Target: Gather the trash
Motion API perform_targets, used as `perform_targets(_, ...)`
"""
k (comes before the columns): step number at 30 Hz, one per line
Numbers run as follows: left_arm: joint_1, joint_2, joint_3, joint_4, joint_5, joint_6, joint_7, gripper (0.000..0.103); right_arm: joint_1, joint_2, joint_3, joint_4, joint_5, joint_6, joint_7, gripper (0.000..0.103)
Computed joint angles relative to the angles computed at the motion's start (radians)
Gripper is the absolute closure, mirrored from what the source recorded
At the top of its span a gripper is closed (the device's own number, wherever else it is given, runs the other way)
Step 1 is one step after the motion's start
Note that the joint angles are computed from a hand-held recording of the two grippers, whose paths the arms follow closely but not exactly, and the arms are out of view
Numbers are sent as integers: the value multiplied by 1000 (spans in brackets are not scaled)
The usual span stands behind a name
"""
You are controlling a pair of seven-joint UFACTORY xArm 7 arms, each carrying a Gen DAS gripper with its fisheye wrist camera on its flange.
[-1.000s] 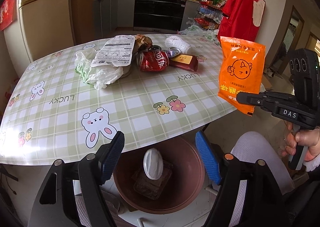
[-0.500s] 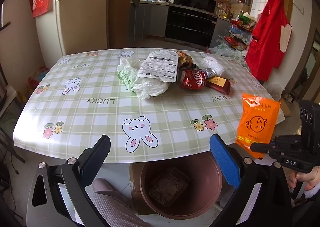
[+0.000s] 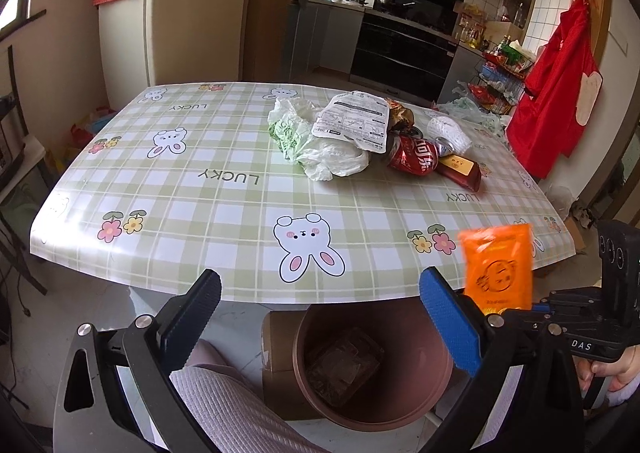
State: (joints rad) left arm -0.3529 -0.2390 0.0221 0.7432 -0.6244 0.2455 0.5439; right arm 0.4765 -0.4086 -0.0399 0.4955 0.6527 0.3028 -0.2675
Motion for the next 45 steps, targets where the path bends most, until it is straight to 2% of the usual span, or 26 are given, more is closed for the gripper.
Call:
perform_targets(1,1,1,0,0,1,0,-1,6,8,0,-4,0,8,-2,-6,74)
perform_targets(3,7,3,-5,1,11,0,-11,6,18,-3,-8,-2,23,-13,-15,68)
perform_targets(4,6,3,-5,0,11,0,-9,6,17,-6,-5,-4,24,-23,-12,60)
perform_targets(5,5,1,-7,-1,13,-1,-10,6,10,-10,3,-7,16,-32,1,46)
perform_targets(6,3,-1,-7,-3,12,-3,-8,6,2,-15,10,-11,5,-45,14,38)
perform_targets(7,0,1,-6,-2,12,-5,-5,6,-11,-21,20,-16,-12,-61,35,25)
perform_targets(10,2,4,-11,-2,23,-11,-13,6,-49,-38,45,-33,-73,-101,114,5)
perform_targets(13,-3,5,-9,-2,22,-11,-11,6,-99,-37,75,-40,-159,-123,201,6)
perform_targets(17,2,12,-20,-1,47,-20,-24,6,-257,-41,190,-60,-326,-140,373,6)
perform_targets(20,3,25,-28,5,70,-28,-34,6,-328,-51,227,-75,-406,-145,460,6)
perform_targets(23,0,39,-35,13,86,-38,-35,6,-468,-56,324,-73,-525,-110,594,6)
perform_targets(24,-1,47,-37,19,91,-40,-33,6,-482,-52,325,-72,-547,-101,612,6)
perform_targets(30,0,107,-54,73,103,-53,-12,6,-515,-45,295,-85,-644,-111,700,6)
perform_targets(34,28,170,-92,133,168,-56,-38,6,-469,-22,204,-89,-658,-139,708,6)
perform_targets(36,40,206,-112,168,208,-57,-51,6,-443,0,157,-82,-654,-148,698,6)
perform_targets(45,81,356,-168,341,335,-12,-154,6,-419,113,82,-8,-649,-131,633,6)
